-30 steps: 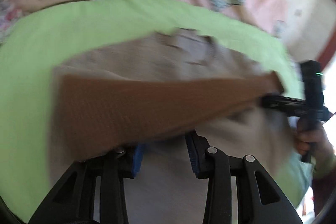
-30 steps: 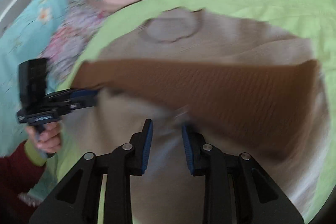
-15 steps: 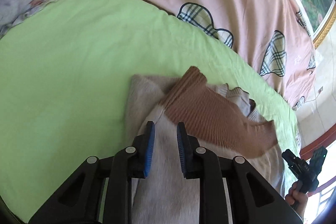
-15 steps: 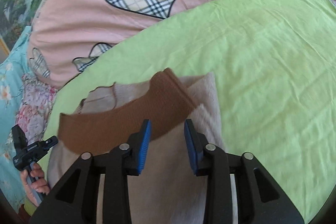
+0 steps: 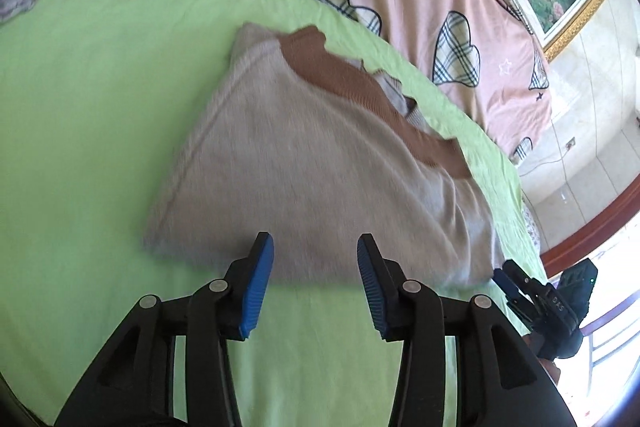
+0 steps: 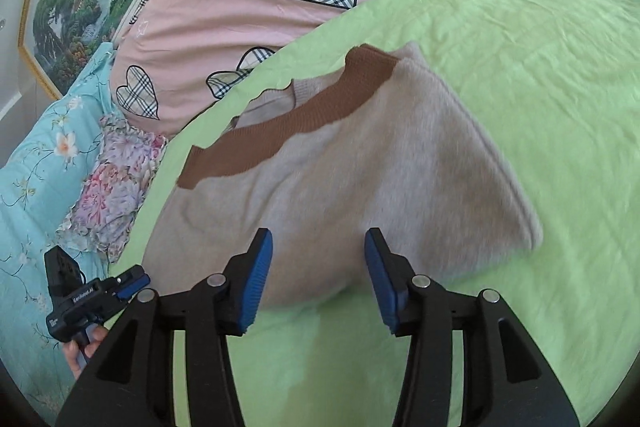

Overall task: Fold small clothes
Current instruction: 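Release the hem and smooth the folded sweater with both grippers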

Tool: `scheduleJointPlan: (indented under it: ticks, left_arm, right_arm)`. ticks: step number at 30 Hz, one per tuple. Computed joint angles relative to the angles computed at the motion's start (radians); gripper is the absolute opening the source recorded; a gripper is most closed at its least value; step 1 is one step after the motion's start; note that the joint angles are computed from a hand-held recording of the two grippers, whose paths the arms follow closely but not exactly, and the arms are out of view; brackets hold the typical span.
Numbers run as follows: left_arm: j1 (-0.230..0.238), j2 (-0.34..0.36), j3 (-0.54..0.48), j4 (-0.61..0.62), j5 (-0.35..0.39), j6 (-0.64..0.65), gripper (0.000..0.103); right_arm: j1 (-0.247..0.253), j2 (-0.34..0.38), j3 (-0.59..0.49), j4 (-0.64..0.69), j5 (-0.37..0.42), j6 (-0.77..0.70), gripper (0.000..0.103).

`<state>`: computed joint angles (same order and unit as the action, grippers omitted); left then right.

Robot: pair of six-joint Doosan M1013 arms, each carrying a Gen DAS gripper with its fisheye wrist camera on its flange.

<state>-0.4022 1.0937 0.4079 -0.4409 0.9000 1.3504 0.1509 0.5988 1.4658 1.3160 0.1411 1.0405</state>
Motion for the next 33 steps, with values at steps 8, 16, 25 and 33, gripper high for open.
scheduleJointPlan:
  ticks: [8, 16, 25, 33]
  left_arm:
    - [-0.014, -0.081, 0.18, -0.066, -0.038, 0.042, 0.048]
    - [-0.022, -0.097, 0.212, -0.085, -0.063, 0.027, 0.058]
    - [-0.008, -0.074, 0.17, -0.125, -0.044, 0.002, 0.062]
    - [-0.003, -0.039, 0.05, -0.021, -0.039, -0.035, 0.062]
  right_arm:
    - [0.022, -0.017, 0.029, 0.241, 0.022, -0.241, 0.055]
    - [0.034, -0.025, 0.044, 0.325, 0.046, -0.307, 0.059]
    - [0.028, -0.026, 0.043, 0.365, 0.071, -0.339, 0.059]
    - [0.01, 0.006, -0.068, -0.086, 0.067, -0.002, 0.059]
